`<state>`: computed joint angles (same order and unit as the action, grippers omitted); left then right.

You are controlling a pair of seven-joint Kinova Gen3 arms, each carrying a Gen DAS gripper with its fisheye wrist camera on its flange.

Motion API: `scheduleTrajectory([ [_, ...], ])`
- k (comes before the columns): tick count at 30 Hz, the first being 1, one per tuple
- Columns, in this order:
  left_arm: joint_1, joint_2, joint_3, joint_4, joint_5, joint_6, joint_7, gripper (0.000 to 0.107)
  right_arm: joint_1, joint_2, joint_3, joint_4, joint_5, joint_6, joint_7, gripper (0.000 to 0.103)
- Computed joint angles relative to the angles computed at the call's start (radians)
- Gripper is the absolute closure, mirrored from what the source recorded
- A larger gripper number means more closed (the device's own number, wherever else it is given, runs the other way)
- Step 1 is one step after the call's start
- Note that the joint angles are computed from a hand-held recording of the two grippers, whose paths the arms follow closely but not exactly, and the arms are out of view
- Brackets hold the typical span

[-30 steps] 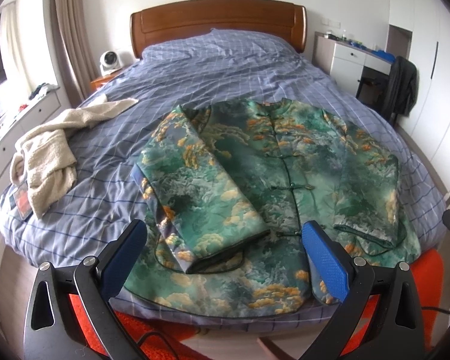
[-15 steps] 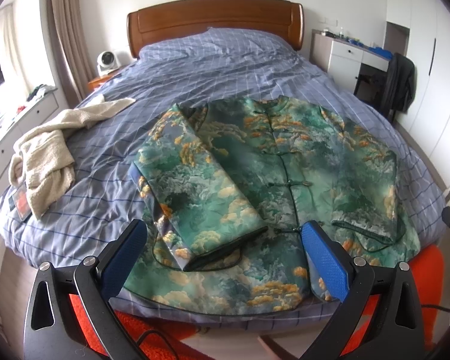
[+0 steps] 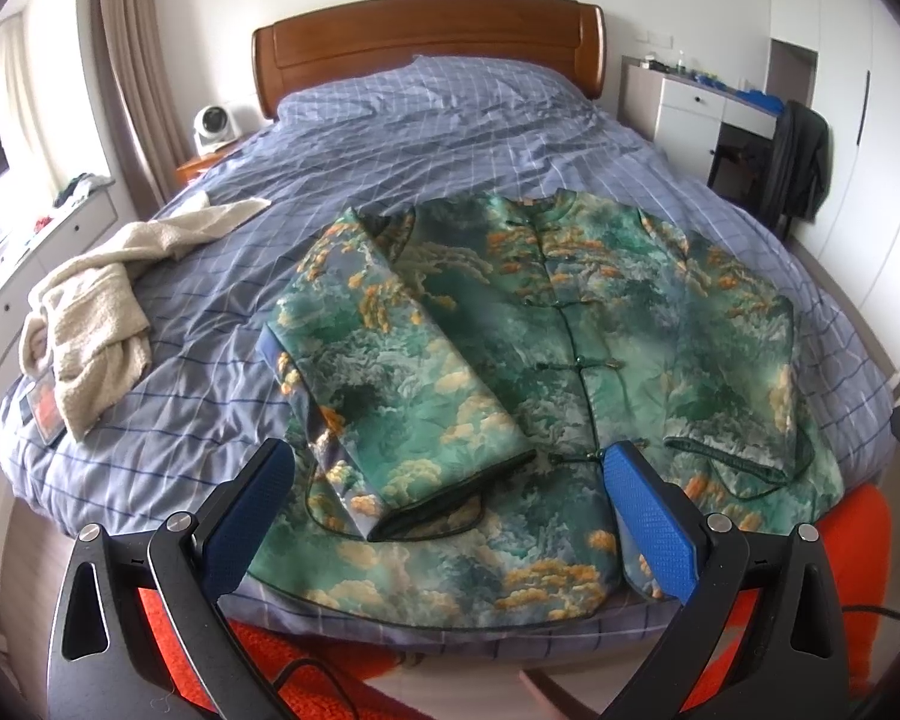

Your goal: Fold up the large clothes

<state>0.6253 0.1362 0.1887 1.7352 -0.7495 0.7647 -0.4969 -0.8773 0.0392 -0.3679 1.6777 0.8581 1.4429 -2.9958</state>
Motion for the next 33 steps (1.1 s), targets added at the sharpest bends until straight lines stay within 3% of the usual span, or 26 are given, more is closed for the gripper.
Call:
scheduleTrajectory([
  [7,-0.005,-0.008,0.002,0.013,0.001,-0.009,-0.007,0.005,-0.007,-0.005,-0.005,0.005,0.016,-0.011,0.007,0.000],
  [15,-0.005,-0.008,0.007,0.009,-0.021,-0.002,0.005,0.005,0.008,-0.022,-0.014,0.012,0.014,-0.095,0.070,0.000],
  [33,-0.001,-0.008,0.006,0.005,-0.033,0.007,0.006,0.005,0.018,-0.030,-0.016,0.019,0.000,-0.137,0.094,0.000],
])
